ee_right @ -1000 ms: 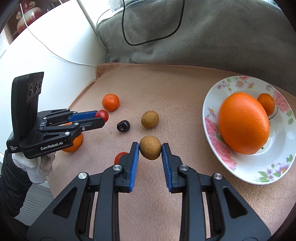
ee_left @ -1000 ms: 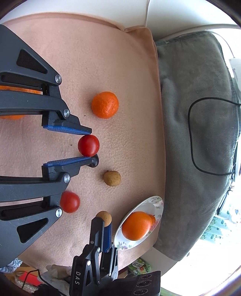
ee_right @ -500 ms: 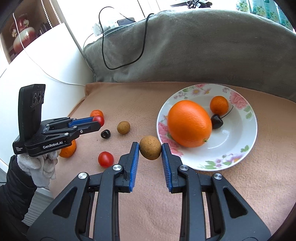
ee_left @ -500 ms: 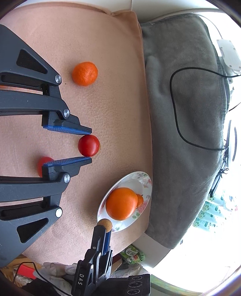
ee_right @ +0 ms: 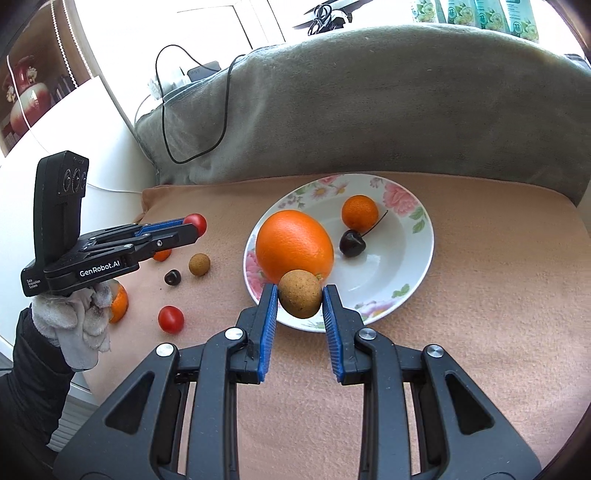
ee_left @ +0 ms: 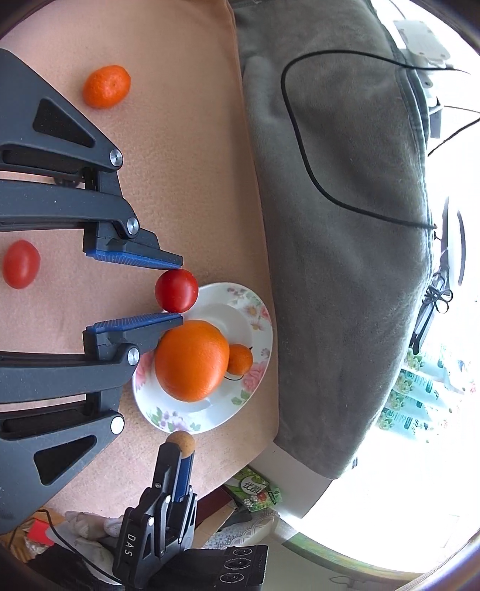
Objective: Organize fruits
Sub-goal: 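Carry the red tomato in the left tool and brown fruit in the right tool over the plate, then open both tools to drop the red tomato and brown fruit onto the plate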
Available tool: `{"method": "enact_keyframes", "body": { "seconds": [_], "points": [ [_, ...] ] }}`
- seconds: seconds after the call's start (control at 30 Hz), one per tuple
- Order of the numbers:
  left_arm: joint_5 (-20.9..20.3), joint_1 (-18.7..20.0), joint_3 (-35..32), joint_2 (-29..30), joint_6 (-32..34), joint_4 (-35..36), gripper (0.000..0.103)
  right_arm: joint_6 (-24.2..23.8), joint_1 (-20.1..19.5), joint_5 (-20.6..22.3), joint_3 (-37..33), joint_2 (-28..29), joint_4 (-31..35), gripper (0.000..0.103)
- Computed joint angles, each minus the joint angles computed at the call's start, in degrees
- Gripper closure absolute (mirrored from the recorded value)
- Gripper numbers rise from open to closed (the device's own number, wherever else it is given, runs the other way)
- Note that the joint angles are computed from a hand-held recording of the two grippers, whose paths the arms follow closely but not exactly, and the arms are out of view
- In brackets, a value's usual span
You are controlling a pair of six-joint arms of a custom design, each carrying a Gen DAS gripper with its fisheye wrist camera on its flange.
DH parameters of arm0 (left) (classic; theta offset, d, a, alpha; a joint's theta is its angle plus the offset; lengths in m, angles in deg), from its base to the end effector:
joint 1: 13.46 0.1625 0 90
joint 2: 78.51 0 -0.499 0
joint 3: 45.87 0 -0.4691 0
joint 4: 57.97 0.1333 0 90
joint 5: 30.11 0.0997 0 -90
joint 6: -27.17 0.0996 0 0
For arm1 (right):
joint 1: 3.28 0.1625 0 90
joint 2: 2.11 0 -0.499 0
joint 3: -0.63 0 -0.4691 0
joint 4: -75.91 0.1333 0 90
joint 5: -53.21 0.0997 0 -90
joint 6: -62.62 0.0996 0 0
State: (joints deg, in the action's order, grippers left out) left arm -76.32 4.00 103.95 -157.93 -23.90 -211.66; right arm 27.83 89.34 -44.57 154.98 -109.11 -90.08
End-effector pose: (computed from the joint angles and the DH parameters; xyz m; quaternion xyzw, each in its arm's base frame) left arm -0.2633 -0.2948 0.1280 0.1940 0.9060 -0.3024 0.2237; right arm 0.1337 -0.3009 0.2558 0.2941 -0.9210 0.2189 0.1315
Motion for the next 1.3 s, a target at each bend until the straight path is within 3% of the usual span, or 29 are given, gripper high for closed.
{"method": "enact_keyframes", "body": {
  "seconds": [0.27, 0.57, 1.3],
  "points": [
    [-0.3, 3.1, -4.3, 7.3, 7.5, -7.2, 0.081, -0.6, -1.7, 0.1, -0.7, 0.0, -0.4, 0.077],
    [-1.0, 5.9, -7.3, 11.8, 11.8, -11.2, 0.081, -0.8, -2.6, 0.3, -1.2, 1.2, -1.2, 0.077],
    [-1.4, 8.2, -9.6, 14.7, 14.0, -13.6, 0.080, -0.6, -2.2, -1.1, -1.5, 4.5, -3.3, 0.077]
  ]
}}
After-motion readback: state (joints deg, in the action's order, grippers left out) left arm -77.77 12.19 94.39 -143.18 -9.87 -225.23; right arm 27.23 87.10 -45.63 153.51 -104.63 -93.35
